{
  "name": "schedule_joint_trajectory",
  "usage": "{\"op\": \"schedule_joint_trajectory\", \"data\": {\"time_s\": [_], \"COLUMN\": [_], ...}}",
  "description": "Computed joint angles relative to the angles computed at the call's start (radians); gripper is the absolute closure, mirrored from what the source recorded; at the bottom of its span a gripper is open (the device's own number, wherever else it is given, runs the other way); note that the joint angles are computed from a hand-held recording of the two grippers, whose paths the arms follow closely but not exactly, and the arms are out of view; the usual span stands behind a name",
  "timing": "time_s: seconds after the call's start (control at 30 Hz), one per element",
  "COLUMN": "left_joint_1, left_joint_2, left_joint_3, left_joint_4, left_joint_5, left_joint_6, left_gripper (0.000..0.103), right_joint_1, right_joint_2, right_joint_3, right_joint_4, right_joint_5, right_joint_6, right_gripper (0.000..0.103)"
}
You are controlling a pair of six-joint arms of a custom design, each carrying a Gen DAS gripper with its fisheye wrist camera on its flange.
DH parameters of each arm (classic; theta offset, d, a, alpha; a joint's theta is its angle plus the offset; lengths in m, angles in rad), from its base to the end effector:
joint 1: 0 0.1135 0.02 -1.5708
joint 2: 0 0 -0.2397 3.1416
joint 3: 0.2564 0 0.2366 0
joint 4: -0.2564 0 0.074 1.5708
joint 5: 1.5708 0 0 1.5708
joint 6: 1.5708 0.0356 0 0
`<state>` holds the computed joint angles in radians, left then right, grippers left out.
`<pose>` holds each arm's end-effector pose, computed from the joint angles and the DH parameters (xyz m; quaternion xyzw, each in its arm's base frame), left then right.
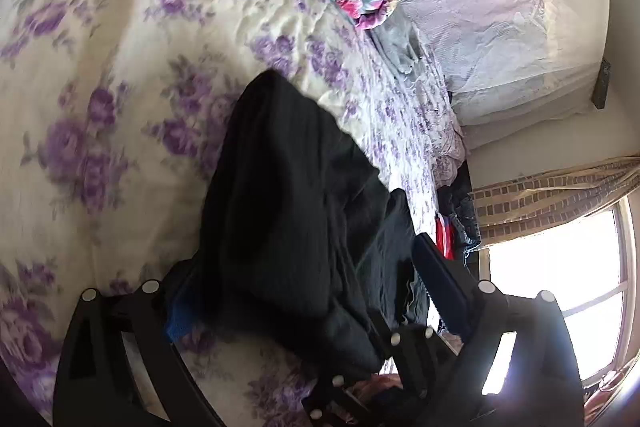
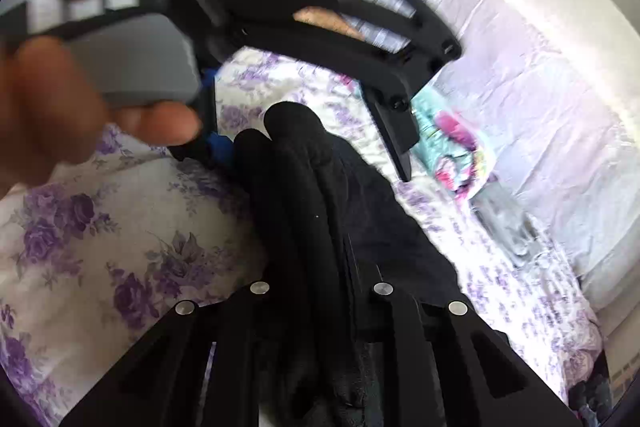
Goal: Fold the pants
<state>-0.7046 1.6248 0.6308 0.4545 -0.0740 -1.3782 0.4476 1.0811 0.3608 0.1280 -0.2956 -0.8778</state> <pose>0.2318 -0.1936 0.1375 -0.3045 0.8145 -0.4091 0.2766 0.1835 0.0996 0.1588 -0.5917 0.6457 0.0278 0.4819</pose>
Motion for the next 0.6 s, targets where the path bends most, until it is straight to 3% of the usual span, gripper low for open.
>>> {"op": "schedule_joint_trajectory", "data": {"time_s": [0.1, 0.13, 0.17, 0.2, 0.27, 0.43, 0.5, 0.6], "left_joint_1": [0.034, 0.041, 0.044, 0.042, 0.032, -0.047, -0.084, -0.132], "left_joint_2": [0.031, 0.045, 0.055, 0.060, 0.045, -0.008, 0.014, 0.141], "left_joint_3": [0.034, 0.057, 0.084, 0.101, 0.091, 0.230, 0.356, 0.613], "left_joint_4": [0.004, -0.016, -0.054, -0.079, -0.055, -0.206, -0.263, -0.356], "left_joint_5": [0.045, 0.058, 0.067, 0.060, 0.057, -0.052, -0.086, -0.093], "left_joint_6": [0.029, 0.043, 0.059, 0.066, 0.059, 0.146, 0.211, 0.316], "left_gripper": [0.017, 0.041, 0.057, 0.081, 0.081, 0.081, 0.081, 0.081], "right_joint_1": [-0.011, -0.019, -0.034, -0.052, -0.102, -0.268, -0.375, -0.615], "right_joint_2": [-0.030, -0.035, -0.050, -0.064, -0.092, -0.221, -0.277, -0.231], "right_joint_3": [-0.028, -0.030, -0.037, -0.040, -0.034, -0.043, -0.051, -0.011], "right_joint_4": [0.008, 0.007, 0.009, 0.008, -0.020, -0.053, -0.055, -0.030], "right_joint_5": [-0.011, -0.019, -0.030, -0.046, -0.106, -0.267, -0.355, -0.537], "right_joint_6": [-0.004, -0.003, 0.004, 0.013, 0.025, 0.105, 0.172, 0.256], "right_gripper": [0.086, 0.085, 0.085, 0.086, 0.086, 0.086, 0.085, 0.085]}}
